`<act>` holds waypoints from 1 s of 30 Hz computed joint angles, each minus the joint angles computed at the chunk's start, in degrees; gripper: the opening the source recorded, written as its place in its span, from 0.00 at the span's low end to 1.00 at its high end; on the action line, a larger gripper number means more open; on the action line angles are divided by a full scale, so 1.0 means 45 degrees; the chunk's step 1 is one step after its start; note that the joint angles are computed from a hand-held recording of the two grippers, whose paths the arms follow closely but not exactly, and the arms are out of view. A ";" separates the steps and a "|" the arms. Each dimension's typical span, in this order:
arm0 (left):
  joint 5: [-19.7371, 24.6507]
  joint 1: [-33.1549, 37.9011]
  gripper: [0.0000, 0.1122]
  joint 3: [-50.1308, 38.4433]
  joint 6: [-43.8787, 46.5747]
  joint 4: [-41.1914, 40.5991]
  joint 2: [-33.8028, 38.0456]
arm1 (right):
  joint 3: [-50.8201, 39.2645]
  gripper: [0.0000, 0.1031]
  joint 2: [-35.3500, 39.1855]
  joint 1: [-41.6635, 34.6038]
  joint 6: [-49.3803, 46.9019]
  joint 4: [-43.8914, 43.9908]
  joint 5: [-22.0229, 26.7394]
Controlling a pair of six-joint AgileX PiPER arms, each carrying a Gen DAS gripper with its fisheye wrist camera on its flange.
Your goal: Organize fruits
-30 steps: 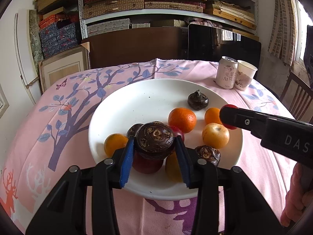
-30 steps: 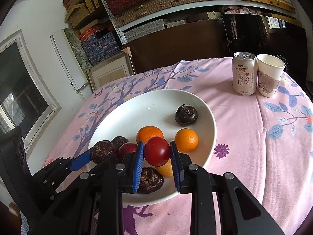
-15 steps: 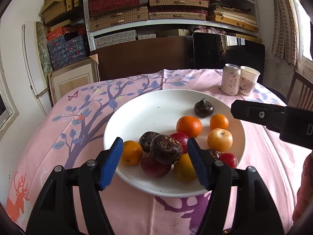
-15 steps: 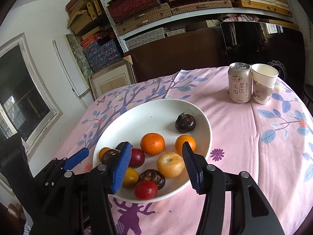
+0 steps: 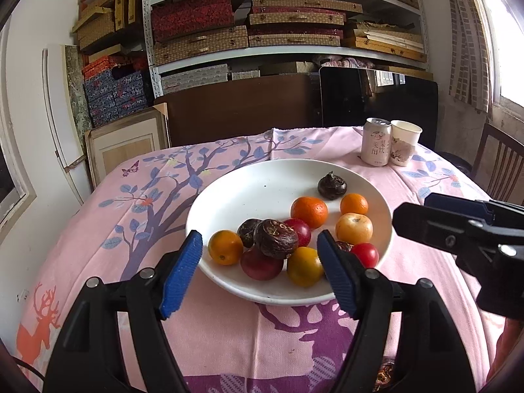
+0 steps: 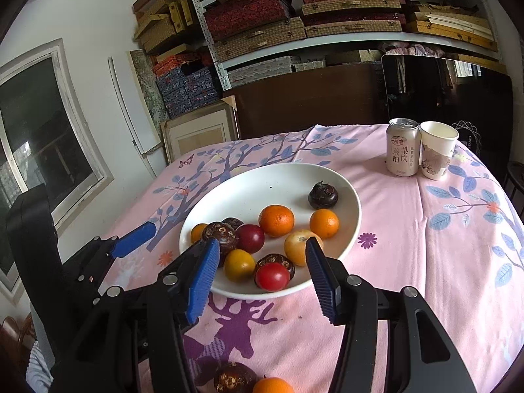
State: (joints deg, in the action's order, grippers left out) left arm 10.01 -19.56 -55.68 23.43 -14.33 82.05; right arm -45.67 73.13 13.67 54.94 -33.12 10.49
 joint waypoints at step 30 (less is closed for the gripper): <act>0.0130 0.1537 0.78 0.4346 0.7197 -0.6844 -0.4592 | 0.4343 0.64 -0.3850 0.1852 0.7221 -0.5381 0.1343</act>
State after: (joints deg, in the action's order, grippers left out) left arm 10.59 -12.64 -36.12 55.81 -45.13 61.38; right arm -26.12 55.80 22.00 87.43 -57.34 16.54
